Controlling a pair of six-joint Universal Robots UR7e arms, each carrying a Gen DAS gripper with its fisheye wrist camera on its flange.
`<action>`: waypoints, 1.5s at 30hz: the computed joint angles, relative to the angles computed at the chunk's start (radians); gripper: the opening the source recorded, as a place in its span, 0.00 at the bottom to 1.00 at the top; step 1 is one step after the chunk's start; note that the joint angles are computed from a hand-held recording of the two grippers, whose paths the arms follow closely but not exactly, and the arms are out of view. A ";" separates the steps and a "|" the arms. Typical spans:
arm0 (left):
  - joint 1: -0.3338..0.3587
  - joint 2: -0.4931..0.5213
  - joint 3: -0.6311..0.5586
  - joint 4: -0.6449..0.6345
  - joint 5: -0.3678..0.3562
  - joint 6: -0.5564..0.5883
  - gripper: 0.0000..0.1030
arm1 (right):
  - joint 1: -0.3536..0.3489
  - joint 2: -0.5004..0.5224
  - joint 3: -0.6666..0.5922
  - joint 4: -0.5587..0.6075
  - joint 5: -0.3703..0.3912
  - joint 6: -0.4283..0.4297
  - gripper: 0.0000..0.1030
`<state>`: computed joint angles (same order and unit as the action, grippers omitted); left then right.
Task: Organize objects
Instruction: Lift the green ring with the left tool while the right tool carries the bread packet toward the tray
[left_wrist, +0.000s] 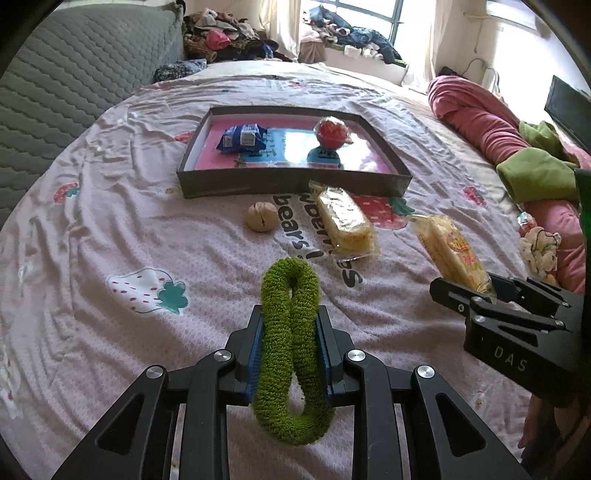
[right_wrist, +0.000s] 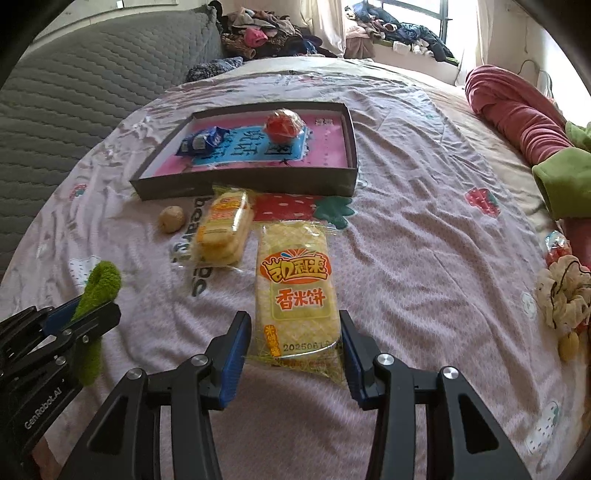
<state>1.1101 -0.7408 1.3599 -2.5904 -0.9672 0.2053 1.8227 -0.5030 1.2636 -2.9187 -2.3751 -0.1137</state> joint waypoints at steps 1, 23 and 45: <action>-0.002 -0.006 0.005 0.000 -0.003 -0.001 0.25 | 0.004 -0.004 0.006 -0.002 0.001 0.002 0.45; -0.062 -0.120 0.094 -0.074 0.016 0.014 0.25 | 0.106 -0.065 0.073 -0.115 -0.024 -0.054 0.45; -0.084 -0.131 0.051 -0.076 0.023 0.027 0.25 | 0.152 -0.057 0.028 -0.149 -0.031 -0.120 0.45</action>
